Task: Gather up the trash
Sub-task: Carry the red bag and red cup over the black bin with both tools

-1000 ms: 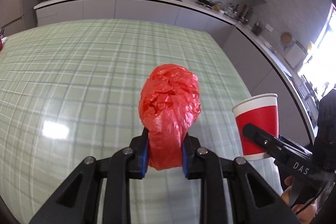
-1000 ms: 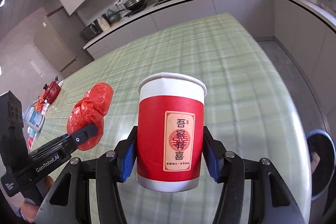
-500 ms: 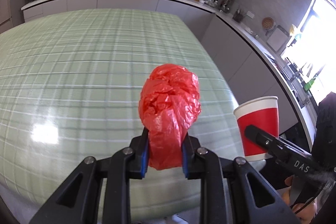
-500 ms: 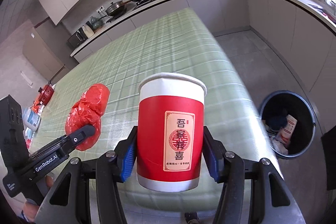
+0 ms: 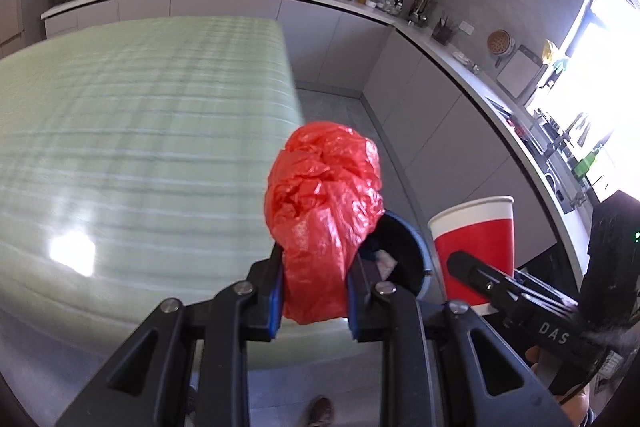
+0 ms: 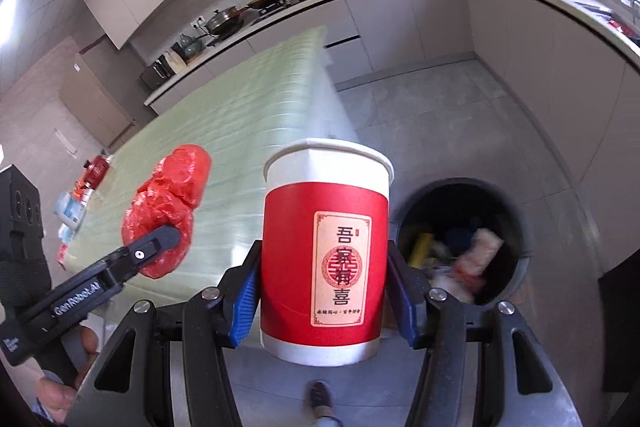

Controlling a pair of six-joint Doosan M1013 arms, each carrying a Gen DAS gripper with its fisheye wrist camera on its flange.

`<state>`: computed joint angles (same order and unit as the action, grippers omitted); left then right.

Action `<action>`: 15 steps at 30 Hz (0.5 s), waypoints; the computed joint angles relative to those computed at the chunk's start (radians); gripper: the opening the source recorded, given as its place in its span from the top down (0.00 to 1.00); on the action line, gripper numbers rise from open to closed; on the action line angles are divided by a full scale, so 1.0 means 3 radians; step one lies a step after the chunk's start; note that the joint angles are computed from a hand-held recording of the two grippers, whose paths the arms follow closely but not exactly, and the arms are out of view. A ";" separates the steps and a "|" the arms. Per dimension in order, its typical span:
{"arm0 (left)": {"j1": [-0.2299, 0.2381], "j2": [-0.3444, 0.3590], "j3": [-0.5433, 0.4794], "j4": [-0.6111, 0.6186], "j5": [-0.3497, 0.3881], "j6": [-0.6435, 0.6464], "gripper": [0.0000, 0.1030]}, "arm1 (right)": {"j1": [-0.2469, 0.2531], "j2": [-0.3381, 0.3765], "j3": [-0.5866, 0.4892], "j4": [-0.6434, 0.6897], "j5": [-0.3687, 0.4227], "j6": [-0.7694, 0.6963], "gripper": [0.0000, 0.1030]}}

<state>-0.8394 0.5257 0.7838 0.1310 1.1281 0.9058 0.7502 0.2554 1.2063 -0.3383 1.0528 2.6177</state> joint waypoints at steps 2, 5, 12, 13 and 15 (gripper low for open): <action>-0.0078 0.0136 -0.0192 -0.0032 0.0081 -0.0033 0.75 | -0.0070 -0.0132 0.0165 -0.0002 0.0017 -0.0044 0.43; -0.0161 0.0323 -0.0465 -0.0092 0.0217 -0.0043 0.75 | -0.0214 -0.0330 0.0427 0.0041 0.0014 -0.0018 0.43; -0.0261 0.0754 -0.1028 -0.0147 0.0546 -0.0001 0.75 | -0.0468 -0.0511 0.0824 0.0158 -0.0128 -0.0014 0.43; -0.0261 0.0793 -0.1056 -0.0143 0.0576 -0.0007 0.75 | -0.0521 -0.0510 0.0878 0.0240 -0.0188 -0.0046 0.43; -0.0263 0.0840 -0.1065 -0.0119 0.0605 -0.0043 0.75 | -0.0573 -0.0496 0.0938 0.0290 -0.0247 -0.0082 0.43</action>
